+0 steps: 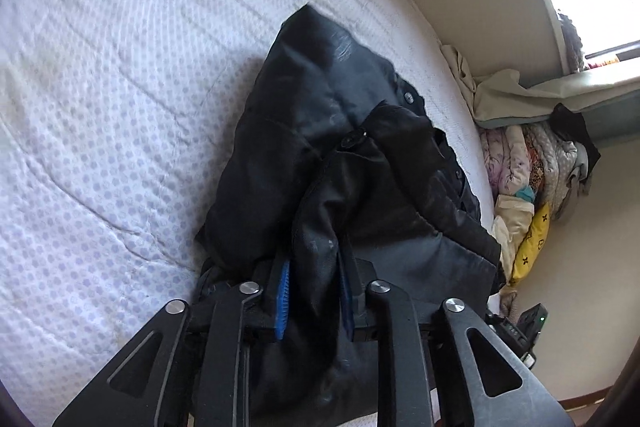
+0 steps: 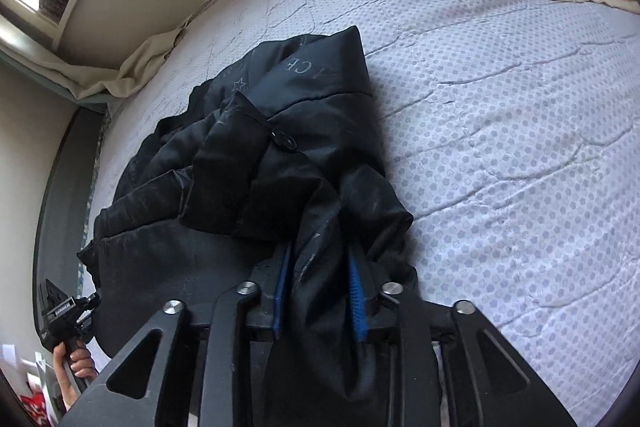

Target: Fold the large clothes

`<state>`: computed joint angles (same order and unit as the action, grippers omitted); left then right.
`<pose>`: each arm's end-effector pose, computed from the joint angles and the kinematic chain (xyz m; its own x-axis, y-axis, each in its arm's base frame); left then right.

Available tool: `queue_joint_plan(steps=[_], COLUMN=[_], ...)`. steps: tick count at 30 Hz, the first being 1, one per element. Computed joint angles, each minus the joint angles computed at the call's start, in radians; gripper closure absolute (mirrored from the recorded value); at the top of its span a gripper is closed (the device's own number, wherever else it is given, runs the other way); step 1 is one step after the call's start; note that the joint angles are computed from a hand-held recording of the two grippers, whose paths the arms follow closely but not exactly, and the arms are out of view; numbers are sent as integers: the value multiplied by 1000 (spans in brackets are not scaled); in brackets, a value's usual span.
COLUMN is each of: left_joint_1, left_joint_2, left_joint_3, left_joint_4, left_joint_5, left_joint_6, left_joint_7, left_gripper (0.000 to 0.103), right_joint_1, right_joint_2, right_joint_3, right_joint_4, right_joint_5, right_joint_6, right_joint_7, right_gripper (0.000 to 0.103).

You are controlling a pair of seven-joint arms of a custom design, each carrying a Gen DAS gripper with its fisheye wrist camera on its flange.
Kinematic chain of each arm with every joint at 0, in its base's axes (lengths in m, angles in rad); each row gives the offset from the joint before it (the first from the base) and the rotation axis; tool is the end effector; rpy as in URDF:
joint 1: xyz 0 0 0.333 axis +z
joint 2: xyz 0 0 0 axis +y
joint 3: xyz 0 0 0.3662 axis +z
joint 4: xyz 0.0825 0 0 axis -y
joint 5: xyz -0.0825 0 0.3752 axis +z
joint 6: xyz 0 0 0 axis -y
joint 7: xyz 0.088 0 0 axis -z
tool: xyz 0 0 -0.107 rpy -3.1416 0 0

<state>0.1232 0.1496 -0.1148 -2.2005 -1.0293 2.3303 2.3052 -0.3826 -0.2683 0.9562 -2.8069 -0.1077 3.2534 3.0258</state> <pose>0.5528 -0.0085 0.3757 -0.0590 -0.7678 0.6380 -0.9704 -0.1057 -0.2170 0.3348 0.2318 0.3741 -0.5034 -0.7087 -0.4943 -0.6497 0.6876 -0.3242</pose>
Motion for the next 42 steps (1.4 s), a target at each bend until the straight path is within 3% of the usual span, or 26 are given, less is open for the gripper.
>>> queue_joint_plan(steps=[2, 3, 5, 7, 10, 12, 14, 16, 19, 22, 24, 27, 30, 34, 36, 39, 42], left_joint_1=[-5, -12, -31, -53, -82, -106, -135, -159, -181, -182, -173, -160, -160, -138, -129, -120, -121], left_joint_2=[-33, -56, -99, -135, -162, -163, -157, -147, -112, -61, -23, -3, -3, 13, 20, 24, 33], left_joint_3=[-2, -4, -8, -9, -1, -4, -18, -28, -38, -40, -41, -64, -87, -103, -104, -105, -112], left_joint_4=[-13, -24, -50, -68, -71, -68, -66, -62, -49, -32, -20, -32, -47, -39, -36, -40, -44], left_joint_5=[-15, -33, -73, -142, -212, -212, -200, -194, -133, -26, 58, 99, 122, 87, 69, 51, 41], left_joint_6=[40, 78, 169, 230, 211, 210, 248, 277, 319, 369, 367, 401, 443, 413, 409, 419, 447], left_joint_7=[23, 48, 111, 206, 314, 336, 355, 371, 333, 222, 154, 141, 138, 143, 150, 167, 193], left_gripper=[65, 63, 62, 61, 54, 53, 53, 53, 54, 57, 69, 74, 74, 79, 88, 97, 99], right_joint_1=[125, 155, 188, 174, 100, 46, 13, -6, -43, -93, -147, -200, -268, -259, -241, -187, -132], right_joint_2=[-29, -51, -122, -215, -355, -395, -375, -298, -180, -86, -26, 72, 154, 219, 250, 300, 338], right_joint_3=[-112, -138, -160, -137, -44, 17, 45, 44, 56, 86, 123, 164, 209, 201, 189, 170, 131], right_joint_4=[-14, -12, -4, 24, 95, 146, 184, 205, 238, 261, 274, 278, 286, 299, 308, 337, 354], right_joint_5=[24, 30, 19, -25, -149, -247, -326, -386, -437, -483, -530, -605, -750, -874, -932, -960, -1030], right_joint_6=[-26, -62, -151, -277, -440, -478, -454, -370, -334, -375, -393, -395, -385, -415, -441, -528, -578], right_joint_7=[7, 21, 47, 72, 111, 112, 93, 69, 77, 109, 152, 223, 352, 434, 475, 460, 510], right_gripper=[50, 38, 37, 37, 37, 37, 40, 61, 85, 88, 89, 100, 100, 103, 103, 103, 103])
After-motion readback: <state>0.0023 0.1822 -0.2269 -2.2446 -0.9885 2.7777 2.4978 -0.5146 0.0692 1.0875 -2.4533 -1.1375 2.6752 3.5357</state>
